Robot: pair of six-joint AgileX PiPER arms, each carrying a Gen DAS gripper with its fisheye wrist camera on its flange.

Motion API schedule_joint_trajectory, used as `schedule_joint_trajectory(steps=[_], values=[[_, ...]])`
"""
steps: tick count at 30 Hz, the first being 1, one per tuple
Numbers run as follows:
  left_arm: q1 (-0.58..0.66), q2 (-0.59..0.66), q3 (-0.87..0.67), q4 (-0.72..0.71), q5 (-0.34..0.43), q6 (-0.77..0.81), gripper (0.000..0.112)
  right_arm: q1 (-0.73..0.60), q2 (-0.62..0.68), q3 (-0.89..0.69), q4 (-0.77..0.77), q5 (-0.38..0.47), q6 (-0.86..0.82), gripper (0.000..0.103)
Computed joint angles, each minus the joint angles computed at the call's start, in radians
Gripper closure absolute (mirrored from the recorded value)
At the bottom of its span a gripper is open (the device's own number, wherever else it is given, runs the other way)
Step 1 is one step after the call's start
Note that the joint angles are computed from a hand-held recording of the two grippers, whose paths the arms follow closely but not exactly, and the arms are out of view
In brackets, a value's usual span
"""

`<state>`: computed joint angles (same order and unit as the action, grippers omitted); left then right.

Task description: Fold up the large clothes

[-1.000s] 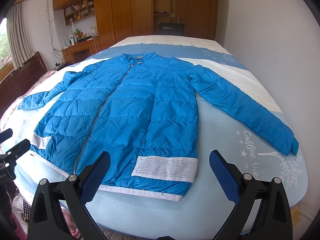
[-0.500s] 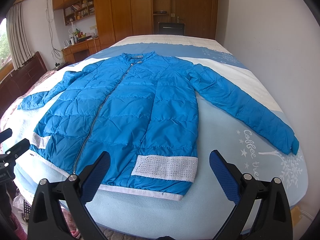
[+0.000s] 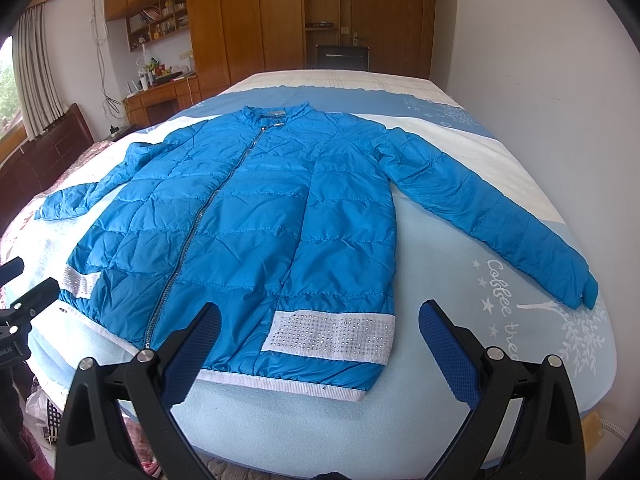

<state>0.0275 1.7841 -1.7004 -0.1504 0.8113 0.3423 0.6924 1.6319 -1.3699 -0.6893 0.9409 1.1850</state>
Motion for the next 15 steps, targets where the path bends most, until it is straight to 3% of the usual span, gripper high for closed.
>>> schedule_joint_trajectory(steps=[15], values=[[-0.001, 0.002, 0.005, 0.001, -0.017, 0.010, 0.012, -0.010, -0.010, 0.030, -0.018, -0.027, 0.022, 0.004]])
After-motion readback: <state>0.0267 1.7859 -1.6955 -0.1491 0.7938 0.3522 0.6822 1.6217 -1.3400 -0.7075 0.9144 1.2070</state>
